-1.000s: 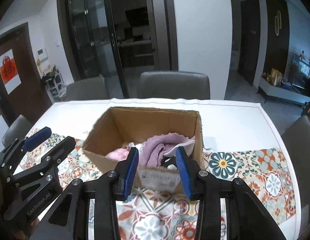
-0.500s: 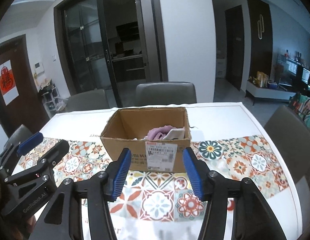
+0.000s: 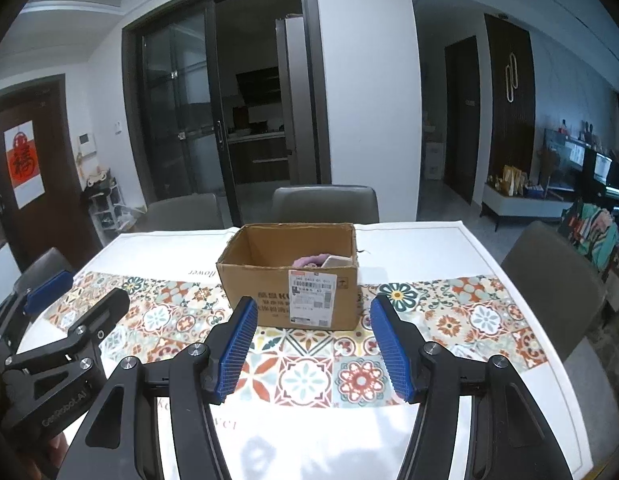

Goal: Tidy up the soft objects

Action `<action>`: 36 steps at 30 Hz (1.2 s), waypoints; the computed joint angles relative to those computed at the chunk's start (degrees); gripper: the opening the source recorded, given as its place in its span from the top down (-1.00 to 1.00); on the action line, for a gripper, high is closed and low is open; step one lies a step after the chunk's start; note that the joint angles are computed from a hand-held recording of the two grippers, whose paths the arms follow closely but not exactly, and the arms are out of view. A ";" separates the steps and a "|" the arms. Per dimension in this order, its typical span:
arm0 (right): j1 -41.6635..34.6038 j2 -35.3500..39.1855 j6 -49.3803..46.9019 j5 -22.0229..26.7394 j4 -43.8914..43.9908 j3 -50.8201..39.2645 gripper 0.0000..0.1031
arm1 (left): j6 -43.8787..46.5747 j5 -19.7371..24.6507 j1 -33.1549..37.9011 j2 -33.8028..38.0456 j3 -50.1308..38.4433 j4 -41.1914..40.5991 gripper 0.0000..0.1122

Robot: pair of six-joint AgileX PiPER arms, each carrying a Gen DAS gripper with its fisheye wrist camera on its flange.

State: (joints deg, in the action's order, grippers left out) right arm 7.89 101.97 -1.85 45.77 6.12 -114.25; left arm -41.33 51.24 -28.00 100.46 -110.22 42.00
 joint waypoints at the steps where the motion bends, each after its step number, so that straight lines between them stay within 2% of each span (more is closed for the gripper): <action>1: -0.16 -1.89 -0.14 -0.98 0.06 2.56 -0.28 | -0.99 0.25 -0.77 -0.98 1.19 0.64 -0.46; 7: -1.63 -11.04 -2.04 -4.81 1.56 13.66 -0.35 | -8.52 2.39 -6.10 -6.92 8.29 6.95 -0.54; 15: -2.69 -19.74 -3.62 -6.15 3.27 22.50 -0.38 | -14.94 7.84 -13.05 -11.58 13.27 14.06 -0.63; 26: -4.25 -26.86 -7.04 -6.38 6.24 28.69 -0.38 | -19.96 15.27 -21.01 -15.07 16.40 20.28 -0.71; 36: -5.47 -29.77 -8.60 -6.08 7.81 31.37 -0.38 | -22.08 17.60 -24.14 -15.63 16.87 22.17 -0.77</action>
